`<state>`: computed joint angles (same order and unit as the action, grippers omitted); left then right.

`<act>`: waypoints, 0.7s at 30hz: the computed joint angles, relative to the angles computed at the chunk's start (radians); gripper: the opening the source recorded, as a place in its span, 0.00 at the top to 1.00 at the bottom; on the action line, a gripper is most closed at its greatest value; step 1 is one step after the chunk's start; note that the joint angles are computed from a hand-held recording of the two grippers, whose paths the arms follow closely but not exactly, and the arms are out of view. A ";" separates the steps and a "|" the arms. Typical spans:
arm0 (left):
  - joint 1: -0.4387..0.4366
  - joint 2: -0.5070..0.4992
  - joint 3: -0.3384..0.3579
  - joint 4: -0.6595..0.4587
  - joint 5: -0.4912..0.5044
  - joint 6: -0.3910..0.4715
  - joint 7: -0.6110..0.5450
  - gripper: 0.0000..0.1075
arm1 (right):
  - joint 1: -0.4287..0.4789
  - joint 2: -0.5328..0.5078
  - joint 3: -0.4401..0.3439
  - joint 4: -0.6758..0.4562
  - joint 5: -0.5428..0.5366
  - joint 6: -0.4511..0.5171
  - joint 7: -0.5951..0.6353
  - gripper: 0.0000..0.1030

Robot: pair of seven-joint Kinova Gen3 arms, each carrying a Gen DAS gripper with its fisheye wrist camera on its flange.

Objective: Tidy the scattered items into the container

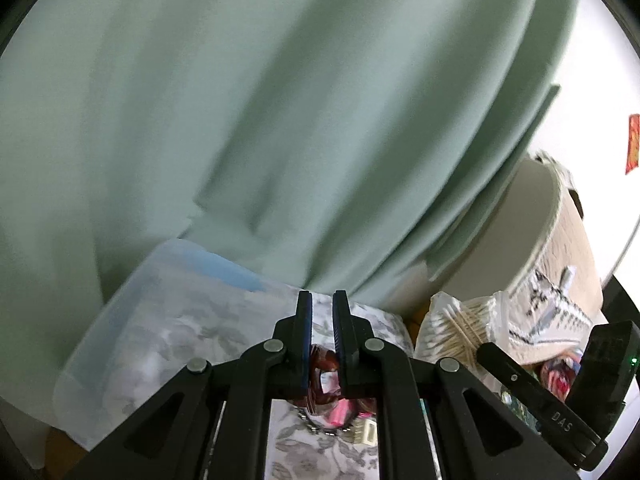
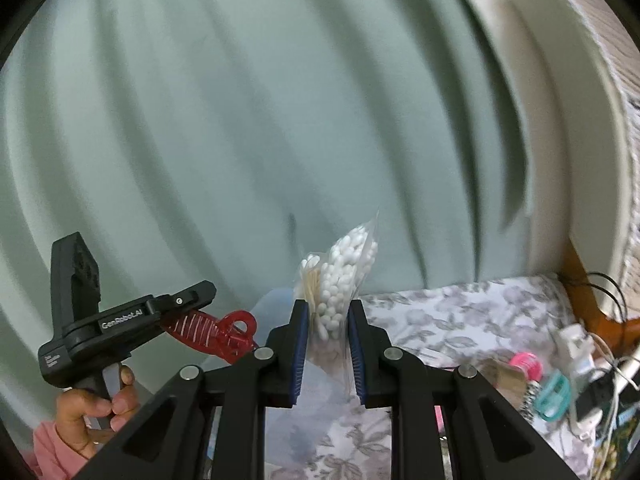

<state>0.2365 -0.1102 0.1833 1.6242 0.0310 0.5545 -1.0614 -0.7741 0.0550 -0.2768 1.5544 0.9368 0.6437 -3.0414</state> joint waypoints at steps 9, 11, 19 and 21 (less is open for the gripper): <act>-0.048 -0.054 -0.045 0.081 0.033 -0.023 0.000 0.91 | -0.061 0.098 0.034 -0.132 -0.094 -0.004 0.171 0.79; -0.057 -0.062 -0.055 0.094 0.045 -0.023 -0.008 0.91 | -0.077 0.116 0.050 -0.155 -0.118 -0.006 0.204 0.79; -0.084 -0.077 -0.090 0.132 0.093 -0.006 -0.051 0.91 | -0.127 0.197 0.107 -0.254 -0.235 -0.004 0.350 0.79; -0.085 -0.079 -0.104 0.141 0.117 -0.002 -0.073 0.91 | -0.136 0.216 0.118 -0.276 -0.267 0.003 0.385 0.79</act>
